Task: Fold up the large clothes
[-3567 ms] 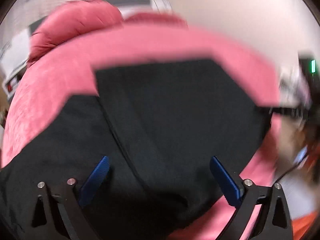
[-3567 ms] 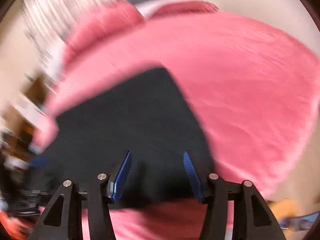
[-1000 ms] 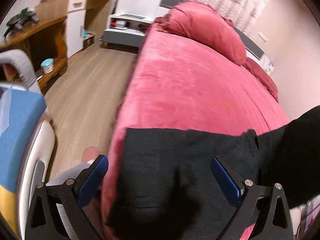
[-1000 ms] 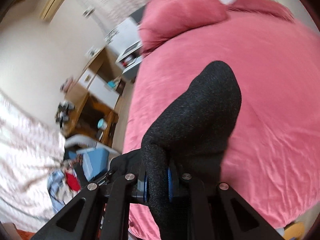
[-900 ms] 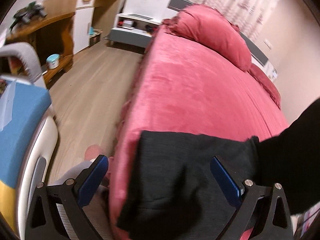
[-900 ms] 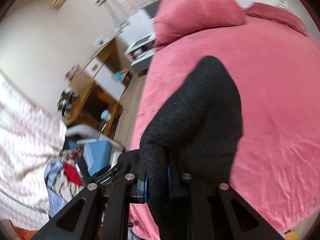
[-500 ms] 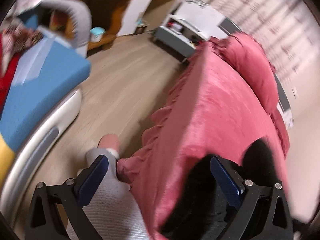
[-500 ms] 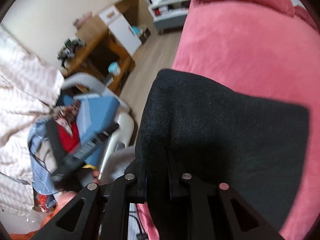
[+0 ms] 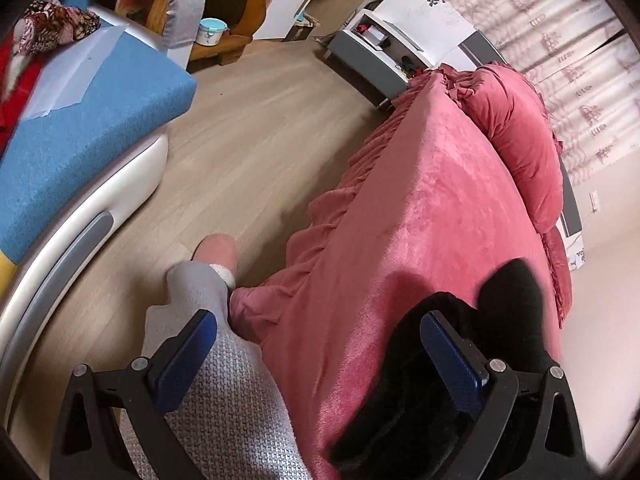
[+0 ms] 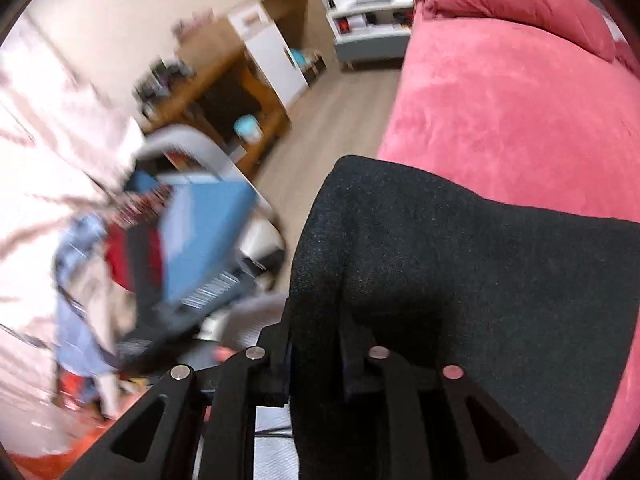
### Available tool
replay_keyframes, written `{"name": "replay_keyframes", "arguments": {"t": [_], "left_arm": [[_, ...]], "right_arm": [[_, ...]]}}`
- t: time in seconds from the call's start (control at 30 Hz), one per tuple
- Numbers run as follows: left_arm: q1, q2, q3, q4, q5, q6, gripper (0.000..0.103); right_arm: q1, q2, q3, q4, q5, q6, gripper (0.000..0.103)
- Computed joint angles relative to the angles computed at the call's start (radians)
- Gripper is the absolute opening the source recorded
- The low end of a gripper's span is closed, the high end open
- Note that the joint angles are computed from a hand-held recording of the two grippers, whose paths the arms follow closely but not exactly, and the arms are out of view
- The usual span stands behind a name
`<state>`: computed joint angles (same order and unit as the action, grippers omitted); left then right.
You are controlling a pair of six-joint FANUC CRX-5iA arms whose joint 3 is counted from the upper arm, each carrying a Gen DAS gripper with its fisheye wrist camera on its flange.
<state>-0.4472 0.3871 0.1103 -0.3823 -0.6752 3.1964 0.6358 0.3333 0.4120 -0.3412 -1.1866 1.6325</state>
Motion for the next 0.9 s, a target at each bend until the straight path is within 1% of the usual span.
{"name": "replay_keyframes", "arguments": {"t": [0.03,0.07,0.1,0.13,0.17,0.23,0.27,0.3,0.33,0.37,0.4,0.43,0.47,0.5,0.53,0.57,0.6,0.63,0.67,0.7,0.73,0.77,0.8,0.83,0.87,0.9], "left_arm": [[-0.003,-0.001,0.0,-0.009,-0.002,0.01,0.102],[-0.007,-0.005,-0.001,-0.02,-0.005,0.021,0.102],[-0.011,-0.006,0.002,-0.032,-0.012,0.032,0.102],[-0.014,-0.007,0.002,-0.041,-0.014,0.04,0.102],[-0.017,-0.009,0.002,-0.05,-0.009,0.047,0.102],[-0.028,-0.013,0.009,-0.079,-0.005,0.059,0.102],[-0.04,-0.014,0.02,-0.11,-0.012,0.071,0.102],[-0.056,-0.018,0.033,-0.15,-0.018,0.082,0.102],[-0.079,-0.024,0.048,-0.208,-0.027,0.101,0.102],[-0.108,-0.026,0.071,-0.275,-0.044,0.117,0.102],[-0.126,-0.024,0.09,-0.312,-0.056,0.111,0.102],[-0.142,-0.02,0.114,-0.331,-0.061,0.073,0.102],[-0.149,-0.015,0.129,-0.332,-0.051,0.027,0.103],[-0.153,-0.005,0.148,-0.317,-0.036,-0.038,0.103],[-0.154,0.014,0.175,-0.287,-0.032,-0.129,0.103],[-0.155,0.038,0.209,-0.256,-0.044,-0.216,0.103],[-0.157,0.084,0.267,-0.216,-0.085,-0.345,0.103],[-0.16,0.13,0.333,-0.194,-0.159,-0.433,0.103],[-0.159,0.191,0.417,-0.169,-0.266,-0.517,0.103],[-0.129,0.246,0.469,-0.096,-0.32,-0.611,0.103],[-0.101,0.267,0.479,-0.017,-0.322,-0.655,0.103],[-0.071,0.266,0.447,0.045,-0.271,-0.657,0.103],[-0.034,0.242,0.373,0.127,-0.179,-0.66,0.103],[-0.017,0.228,0.335,0.176,-0.138,-0.667,0.103],[-0.008,0.214,0.304,0.202,-0.108,-0.667,0.103],[-0.012,0.2,0.283,0.191,-0.089,-0.654,0.103]], "right_arm": [[0.023,0.012,-0.028,0.033,0.031,0.01,0.03],[0.027,0.019,-0.037,0.029,0.036,0.017,0.037],[0.027,0.015,-0.049,0.018,0.047,0.016,0.04],[0.012,-0.004,-0.061,-0.033,0.056,0.039,0.047],[-0.008,-0.009,-0.048,-0.085,0.034,0.07,0.051],[-0.078,-0.016,-0.011,-0.221,-0.038,0.138,0.051],[-0.129,-0.037,-0.018,-0.298,-0.05,0.167,0.051],[-0.16,-0.056,-0.032,-0.34,-0.04,0.184,0.051],[-0.21,-0.098,-0.077,-0.393,0.006,0.207,0.051],[-0.232,-0.127,-0.112,-0.397,0.05,0.206,0.051],[-0.245,-0.154,-0.15,-0.376,0.101,0.188,0.051],[-0.255,-0.182,-0.197,-0.317,0.16,0.147,0.051],[-0.261,-0.189,-0.217,-0.282,0.18,0.129,0.051],[-0.262,-0.191,-0.238,-0.224,0.195,0.102,0.051],[-0.265,-0.189,-0.25,-0.19,0.204,0.09,0.051],[-0.274,-0.19,-0.263,-0.184,0.218,0.1,0.051],[-0.287,-0.188,-0.271,-0.185,0.227,0.119,0.051],[-0.297,-0.174,-0.27,-0.181,0.227,0.13,0.051],[-0.311,-0.149,-0.259,-0.163,0.216,0.123,0.049],[-0.322,-0.127,-0.253,-0.142,0.214,0.099,0.043],[-0.348,-0.101,-0.247,-0.15,0.215,0.086,0.025],[-0.372,-0.08,-0.244,-0.171,0.218,0.074,0.004],[-0.406,-0.069,-0.242,-0.217,0.222,0.072,0.0],[-0.46,-0.056,-0.224,-0.312,0.188,0.074,0.0],[-0.486,-0.058,-0.221,-0.355,0.169,0.063,0.003],[-0.497,-0.077,-0.233,-0.373,0.17,0.058,0.007]]}}
